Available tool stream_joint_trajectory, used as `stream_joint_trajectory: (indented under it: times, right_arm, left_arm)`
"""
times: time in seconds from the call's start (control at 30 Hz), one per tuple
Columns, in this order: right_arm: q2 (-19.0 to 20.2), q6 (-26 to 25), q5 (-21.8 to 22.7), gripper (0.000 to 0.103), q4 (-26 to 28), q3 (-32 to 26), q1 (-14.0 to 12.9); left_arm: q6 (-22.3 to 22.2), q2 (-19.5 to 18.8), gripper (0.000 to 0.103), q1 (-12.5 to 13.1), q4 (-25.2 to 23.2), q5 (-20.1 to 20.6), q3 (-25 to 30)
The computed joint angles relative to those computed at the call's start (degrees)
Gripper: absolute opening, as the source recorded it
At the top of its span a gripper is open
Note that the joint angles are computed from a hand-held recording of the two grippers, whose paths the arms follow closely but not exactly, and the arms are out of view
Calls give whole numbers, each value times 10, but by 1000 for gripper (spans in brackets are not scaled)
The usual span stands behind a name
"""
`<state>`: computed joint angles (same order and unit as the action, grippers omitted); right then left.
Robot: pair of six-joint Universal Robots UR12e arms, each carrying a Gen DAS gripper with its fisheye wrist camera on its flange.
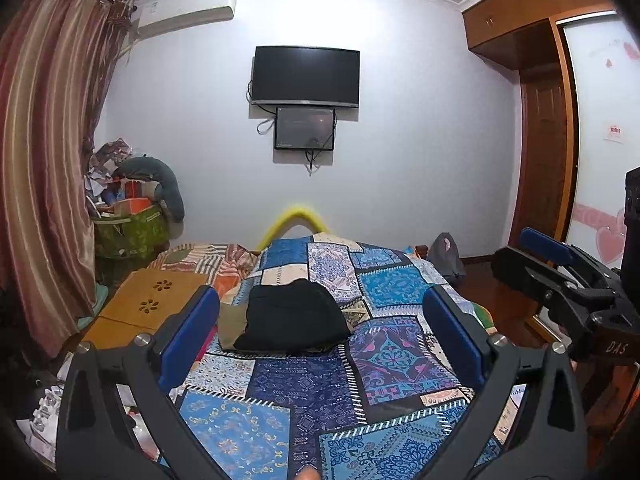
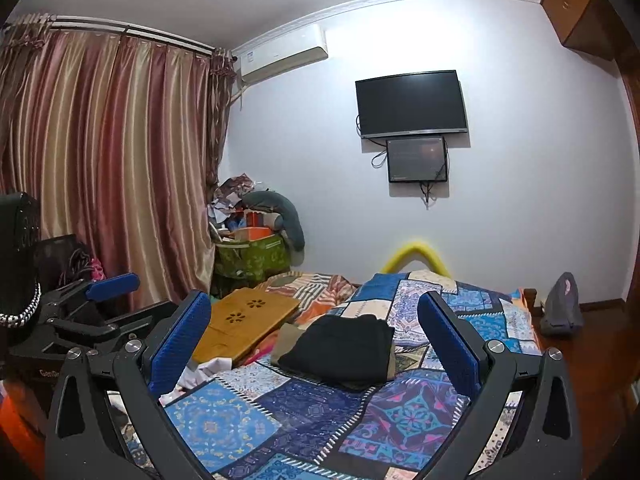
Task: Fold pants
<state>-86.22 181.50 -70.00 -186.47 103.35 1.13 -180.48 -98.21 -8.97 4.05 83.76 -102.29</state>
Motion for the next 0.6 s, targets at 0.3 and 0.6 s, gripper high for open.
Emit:
stream_joint_trajectory:
  times: [0.3, 0.6]
  right_arm:
    - [0, 0, -3, 103, 4, -2, 0]
    - [1, -1, -5, 103, 11, -3, 1]
  left_arm:
    - [2, -2, 103, 2, -6, -12, 0]
    - [2, -4, 103, 2, -12, -17, 1]
